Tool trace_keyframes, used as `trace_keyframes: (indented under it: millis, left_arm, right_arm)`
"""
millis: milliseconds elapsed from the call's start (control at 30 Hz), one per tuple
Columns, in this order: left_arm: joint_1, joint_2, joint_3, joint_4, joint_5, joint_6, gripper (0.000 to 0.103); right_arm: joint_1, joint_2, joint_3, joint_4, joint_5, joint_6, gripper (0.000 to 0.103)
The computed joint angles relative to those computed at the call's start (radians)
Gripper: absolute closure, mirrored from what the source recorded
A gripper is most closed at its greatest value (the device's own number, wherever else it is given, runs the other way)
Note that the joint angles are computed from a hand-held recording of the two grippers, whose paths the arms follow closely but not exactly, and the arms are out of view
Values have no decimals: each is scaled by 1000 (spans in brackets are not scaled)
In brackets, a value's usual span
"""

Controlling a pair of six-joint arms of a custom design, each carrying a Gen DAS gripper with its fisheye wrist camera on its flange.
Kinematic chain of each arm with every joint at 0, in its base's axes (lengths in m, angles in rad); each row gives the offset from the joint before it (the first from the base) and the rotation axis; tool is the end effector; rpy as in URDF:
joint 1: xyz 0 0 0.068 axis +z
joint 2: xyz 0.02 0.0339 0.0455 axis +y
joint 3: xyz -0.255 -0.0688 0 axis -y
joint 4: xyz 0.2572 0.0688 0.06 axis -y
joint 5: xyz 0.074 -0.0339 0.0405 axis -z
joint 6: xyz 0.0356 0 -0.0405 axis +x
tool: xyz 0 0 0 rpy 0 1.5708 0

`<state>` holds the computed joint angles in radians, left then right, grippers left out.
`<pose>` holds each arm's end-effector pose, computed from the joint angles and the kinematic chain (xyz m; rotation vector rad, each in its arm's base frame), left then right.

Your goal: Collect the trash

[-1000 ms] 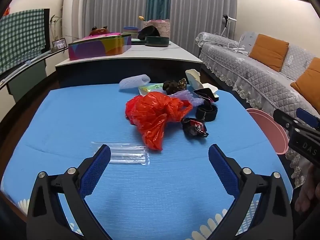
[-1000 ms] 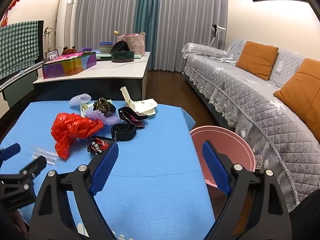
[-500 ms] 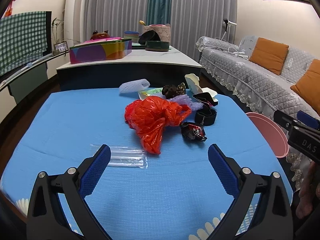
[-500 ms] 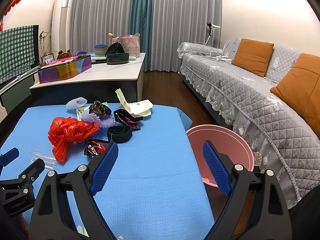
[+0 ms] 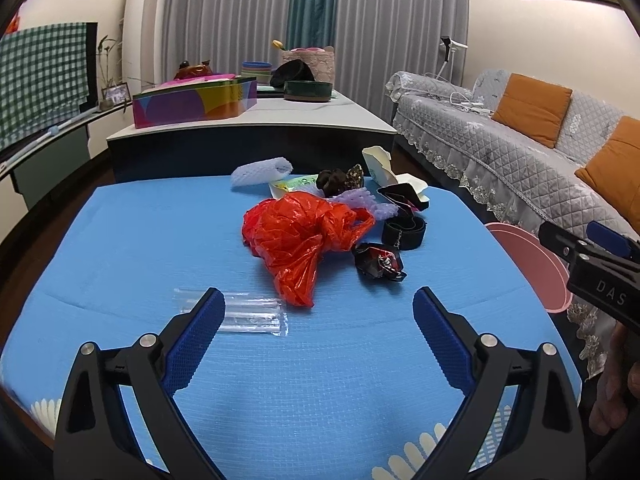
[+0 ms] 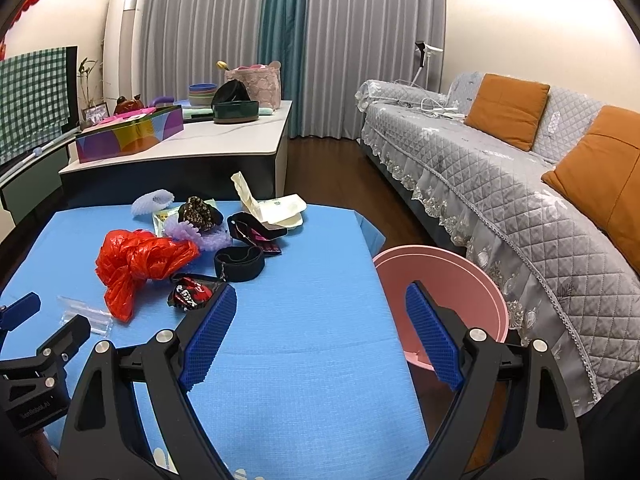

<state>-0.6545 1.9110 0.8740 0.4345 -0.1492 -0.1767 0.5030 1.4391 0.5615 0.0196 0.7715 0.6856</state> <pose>0.3028 -0.2257 0.1011 0.4328 2.1394 -0.3140 0.2416 0.1046 0.1315 0.5154 2.0940 -0.2729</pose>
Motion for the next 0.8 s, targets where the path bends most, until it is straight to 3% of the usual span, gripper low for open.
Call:
trace_keyframes:
  millis: [800]
  left_arm:
    - [3,-8,-3,-15,-6,-5,11]
  right_arm:
    - [0,4,14,-6,-12,0,18]
